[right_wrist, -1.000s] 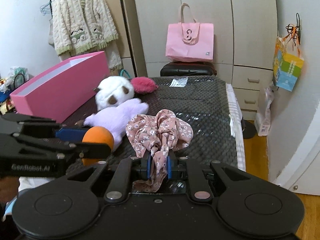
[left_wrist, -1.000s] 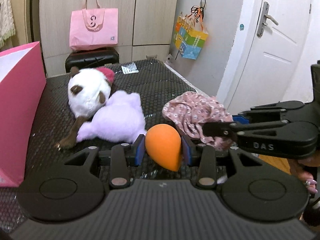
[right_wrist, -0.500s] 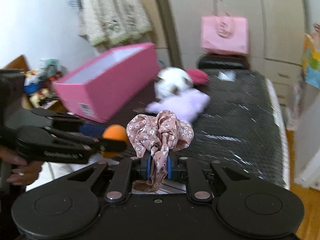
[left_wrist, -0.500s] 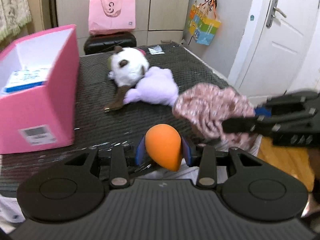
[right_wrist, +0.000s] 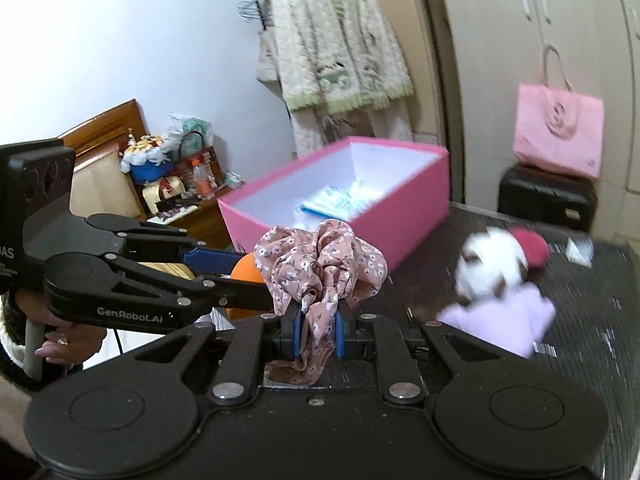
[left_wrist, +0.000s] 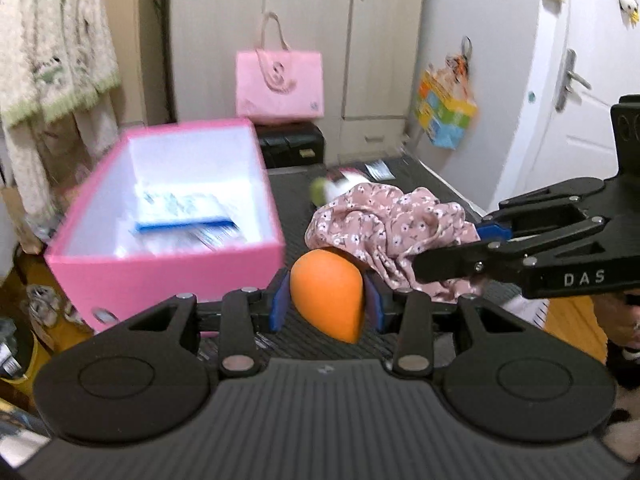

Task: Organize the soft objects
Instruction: 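Carry the scrunchie into the pink box while the left gripper carries the orange sponge there, open both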

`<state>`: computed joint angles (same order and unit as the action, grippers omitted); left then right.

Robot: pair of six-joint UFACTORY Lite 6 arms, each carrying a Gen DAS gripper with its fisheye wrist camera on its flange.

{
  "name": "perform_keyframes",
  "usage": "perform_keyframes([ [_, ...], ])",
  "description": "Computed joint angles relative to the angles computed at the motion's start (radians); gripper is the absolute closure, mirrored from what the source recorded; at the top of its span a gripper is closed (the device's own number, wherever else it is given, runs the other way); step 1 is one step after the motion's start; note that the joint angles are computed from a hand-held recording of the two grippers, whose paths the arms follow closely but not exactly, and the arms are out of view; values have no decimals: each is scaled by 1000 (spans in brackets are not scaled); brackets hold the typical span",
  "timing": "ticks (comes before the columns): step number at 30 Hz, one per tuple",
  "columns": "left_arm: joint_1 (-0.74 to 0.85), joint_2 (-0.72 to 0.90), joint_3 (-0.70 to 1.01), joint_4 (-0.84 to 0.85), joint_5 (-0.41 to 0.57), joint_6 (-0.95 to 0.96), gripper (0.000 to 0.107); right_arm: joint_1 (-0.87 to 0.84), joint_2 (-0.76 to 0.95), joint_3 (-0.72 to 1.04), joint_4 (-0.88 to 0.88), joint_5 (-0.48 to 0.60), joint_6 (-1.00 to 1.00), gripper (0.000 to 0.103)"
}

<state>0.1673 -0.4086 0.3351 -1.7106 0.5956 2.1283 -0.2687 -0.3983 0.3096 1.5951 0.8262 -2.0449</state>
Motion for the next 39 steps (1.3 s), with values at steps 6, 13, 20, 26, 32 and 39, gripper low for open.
perform_keyframes([
  [6, 85, 196, 175, -47, 52, 83, 68, 253, 149, 167, 265, -173, -115, 82],
  [13, 108, 488, 454, -48, 46, 39, 68, 393, 427, 431, 434, -254, -255, 80],
  [20, 100, 842, 861, 84, 11, -177, 68, 465, 742, 803, 357, -360, -139, 79],
  [26, 47, 1044, 1123, 262, -96, -390, 68, 498, 959, 1073, 130, -434, 101, 77],
  [32, 17, 1190, 1350, 565, -140, -716, 68, 533, 1097, 1251, -32, -523, 276, 77],
  [39, 30, 1196, 1345, 567, -129, -730, 66, 540, 1114, 1266, -23, -580, 261, 62],
])
